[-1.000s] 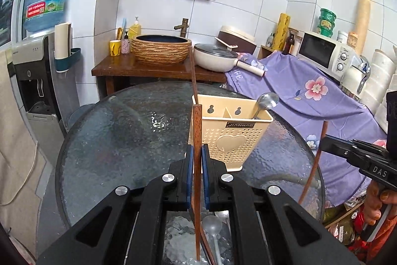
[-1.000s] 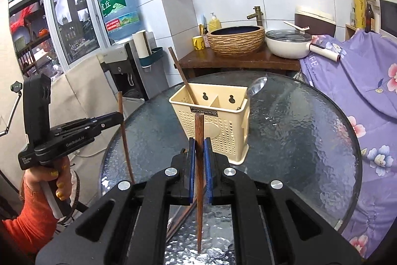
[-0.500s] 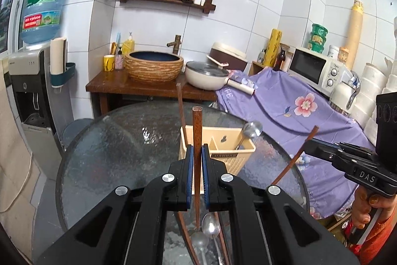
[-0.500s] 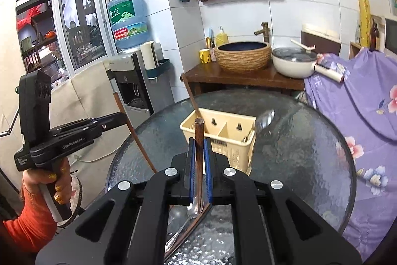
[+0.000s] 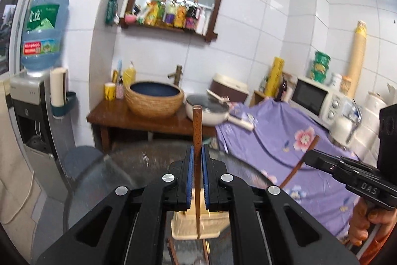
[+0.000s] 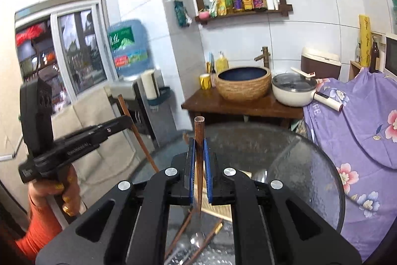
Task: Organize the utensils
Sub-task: 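Lift the chopstick with the right gripper while the left gripper carries its chopstick to the holder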
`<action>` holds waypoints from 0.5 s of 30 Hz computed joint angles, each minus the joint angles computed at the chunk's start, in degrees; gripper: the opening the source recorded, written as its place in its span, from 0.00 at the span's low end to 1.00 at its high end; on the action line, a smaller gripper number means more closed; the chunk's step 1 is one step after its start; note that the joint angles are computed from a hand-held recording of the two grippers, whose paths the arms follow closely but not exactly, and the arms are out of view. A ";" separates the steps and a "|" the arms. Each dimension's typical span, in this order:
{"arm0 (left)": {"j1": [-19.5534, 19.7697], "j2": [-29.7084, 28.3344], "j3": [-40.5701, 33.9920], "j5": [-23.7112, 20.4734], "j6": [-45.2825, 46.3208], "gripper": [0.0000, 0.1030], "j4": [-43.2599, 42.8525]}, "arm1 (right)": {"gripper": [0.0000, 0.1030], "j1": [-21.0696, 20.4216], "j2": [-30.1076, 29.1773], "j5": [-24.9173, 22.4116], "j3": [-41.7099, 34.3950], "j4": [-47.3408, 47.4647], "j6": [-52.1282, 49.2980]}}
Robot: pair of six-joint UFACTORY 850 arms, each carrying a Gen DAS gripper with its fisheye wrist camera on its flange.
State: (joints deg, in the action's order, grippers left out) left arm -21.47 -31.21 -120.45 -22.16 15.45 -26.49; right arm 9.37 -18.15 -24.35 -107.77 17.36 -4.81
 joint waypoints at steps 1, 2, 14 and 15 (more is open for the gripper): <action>-0.21 -1.47 -2.80 -0.51 -2.76 0.07 2.47 | 0.07 0.07 -1.31 -0.13 -2.52 -3.81 3.08; -0.53 -3.01 -5.69 -0.88 -5.59 0.07 5.32 | 0.07 0.28 -2.04 -0.25 -3.96 -7.39 6.25; -2.31 -11.56 -15.10 -2.75 -19.53 0.07 19.62 | 0.07 -0.32 -9.62 -1.20 -10.40 -17.45 17.11; -2.27 -11.78 -14.49 -3.24 -18.68 0.06 18.48 | 0.08 -0.40 -10.09 -1.49 -9.94 -16.77 16.92</action>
